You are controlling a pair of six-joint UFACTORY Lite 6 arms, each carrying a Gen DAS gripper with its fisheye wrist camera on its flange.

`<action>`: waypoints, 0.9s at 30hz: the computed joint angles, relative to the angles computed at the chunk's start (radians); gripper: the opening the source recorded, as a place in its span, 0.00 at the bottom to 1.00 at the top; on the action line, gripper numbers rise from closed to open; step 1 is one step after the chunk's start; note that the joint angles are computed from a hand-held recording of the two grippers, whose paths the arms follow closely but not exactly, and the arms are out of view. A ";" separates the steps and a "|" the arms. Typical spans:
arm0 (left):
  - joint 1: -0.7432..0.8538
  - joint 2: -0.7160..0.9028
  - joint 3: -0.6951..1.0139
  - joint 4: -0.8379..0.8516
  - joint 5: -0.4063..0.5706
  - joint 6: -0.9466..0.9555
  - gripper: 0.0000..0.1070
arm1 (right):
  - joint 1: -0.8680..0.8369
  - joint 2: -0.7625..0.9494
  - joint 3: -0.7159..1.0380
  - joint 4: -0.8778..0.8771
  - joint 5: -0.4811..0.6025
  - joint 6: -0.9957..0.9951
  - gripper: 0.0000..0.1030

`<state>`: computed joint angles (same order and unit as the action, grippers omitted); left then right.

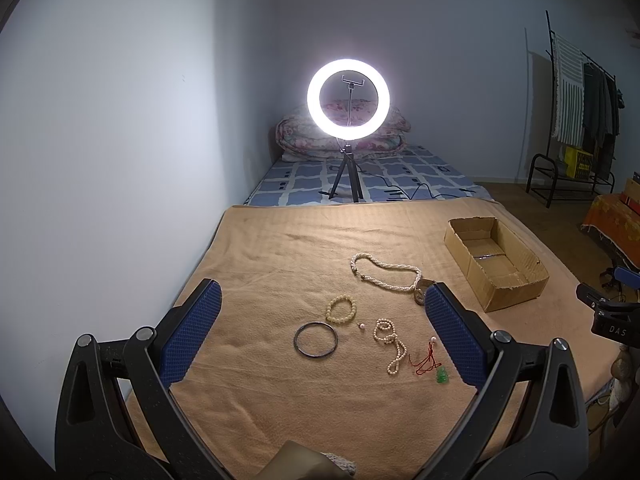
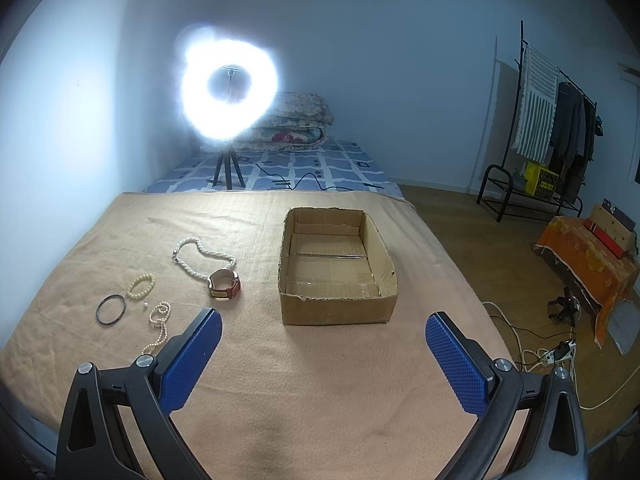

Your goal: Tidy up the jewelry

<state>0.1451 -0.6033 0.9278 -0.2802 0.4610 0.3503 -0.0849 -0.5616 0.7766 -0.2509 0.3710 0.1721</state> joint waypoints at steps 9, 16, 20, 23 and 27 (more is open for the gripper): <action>-0.016 -0.032 -0.037 0.031 -0.012 -0.036 0.96 | 0.000 -0.001 -0.001 0.002 0.000 -0.002 1.00; -0.015 -0.027 -0.033 0.030 -0.012 -0.035 0.96 | 0.002 -0.005 -0.004 0.000 0.002 0.001 1.00; -0.017 -0.027 -0.033 0.035 -0.011 -0.038 0.96 | 0.004 -0.005 -0.005 -0.006 0.002 0.007 1.00; -0.016 -0.028 -0.037 0.034 -0.014 -0.037 0.96 | 0.004 -0.007 -0.007 -0.002 0.001 0.003 1.00; -0.028 -0.029 -0.050 0.067 -0.021 -0.073 0.96 | 0.016 -0.018 -0.021 -0.011 0.001 0.016 1.00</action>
<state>0.1171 -0.6324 0.8779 -0.2131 0.4402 0.2771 -0.0692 -0.5794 0.7557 -0.2617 0.3716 0.1881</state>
